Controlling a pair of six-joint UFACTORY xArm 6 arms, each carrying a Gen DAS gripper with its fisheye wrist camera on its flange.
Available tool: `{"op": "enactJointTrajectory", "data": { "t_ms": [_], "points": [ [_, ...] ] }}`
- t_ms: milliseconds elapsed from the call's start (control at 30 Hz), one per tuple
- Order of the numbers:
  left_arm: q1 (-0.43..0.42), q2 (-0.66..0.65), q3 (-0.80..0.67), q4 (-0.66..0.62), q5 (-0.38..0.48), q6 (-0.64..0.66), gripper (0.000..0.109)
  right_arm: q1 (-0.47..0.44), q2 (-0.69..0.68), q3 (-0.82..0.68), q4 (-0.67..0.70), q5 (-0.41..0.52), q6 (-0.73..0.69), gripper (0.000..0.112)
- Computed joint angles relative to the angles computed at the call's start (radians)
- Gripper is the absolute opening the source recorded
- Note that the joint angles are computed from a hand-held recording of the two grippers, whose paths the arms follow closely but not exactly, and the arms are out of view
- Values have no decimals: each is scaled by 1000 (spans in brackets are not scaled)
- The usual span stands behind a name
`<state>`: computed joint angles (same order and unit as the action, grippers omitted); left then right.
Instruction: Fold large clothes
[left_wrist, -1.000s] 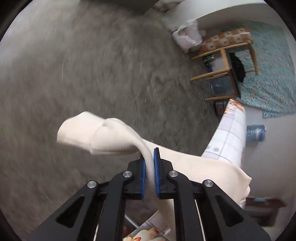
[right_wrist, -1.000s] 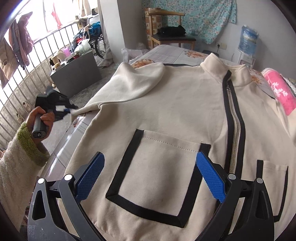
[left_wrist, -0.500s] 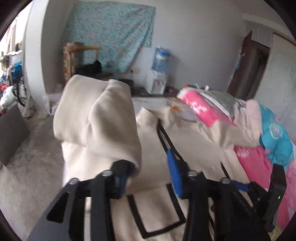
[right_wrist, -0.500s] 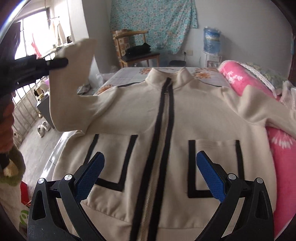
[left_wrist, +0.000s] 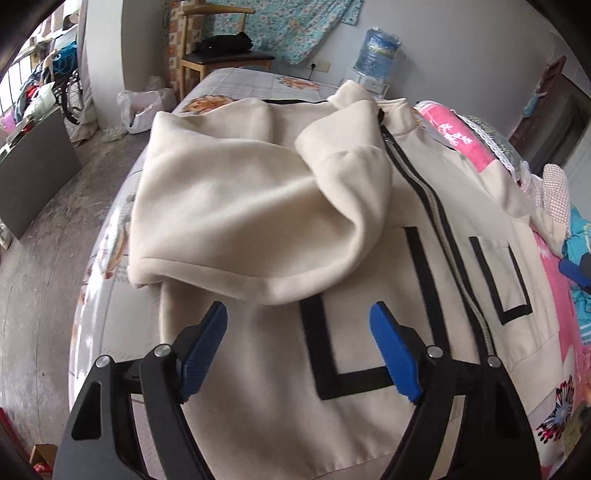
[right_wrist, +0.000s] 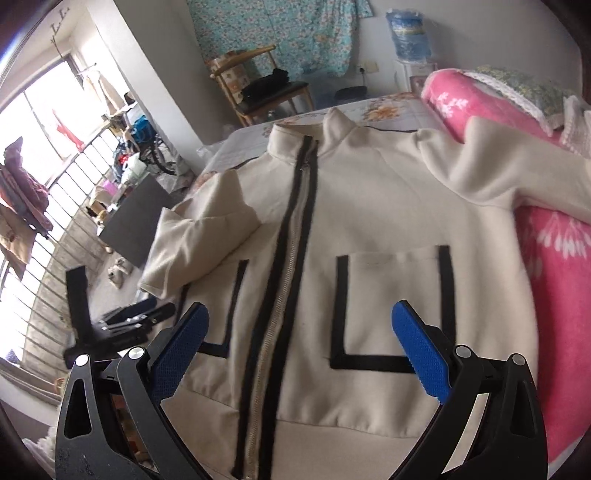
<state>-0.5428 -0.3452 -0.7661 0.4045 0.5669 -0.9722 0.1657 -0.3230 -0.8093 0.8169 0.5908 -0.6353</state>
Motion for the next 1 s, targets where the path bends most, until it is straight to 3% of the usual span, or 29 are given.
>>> {"op": "enactJointTrajectory", "data": {
  "t_ms": [100,233,400,500,567,600,633,800,900,1000],
  "points": [
    [7,-9,4,100,42,-78,83,31,107,-147,47,100,-23,95],
    [20,2,19,87,6,-65,96,106,324,-407,55,161,-4,95],
    [15,-8,36,155,-5,-110,97,168,697,-853,-161,190,263,94],
    [4,-1,34,209,4,-140,97,182,928,-1167,-294,338,396,84],
    [6,-1,34,203,-2,-138,97,184,1035,-1324,-326,483,417,55],
    [8,-3,39,202,-15,-145,98,181,1047,-1340,-310,541,393,46],
    [14,-12,49,192,-34,-145,97,178,1026,-1314,-294,571,359,36],
    [61,-59,125,158,-182,-190,98,129,655,-828,-204,518,18,29],
    [53,-55,121,159,-174,-174,98,75,442,-561,-197,495,-119,29],
    [37,-49,104,171,-136,-168,98,33,303,-372,-284,455,-122,36]
  ]
}}
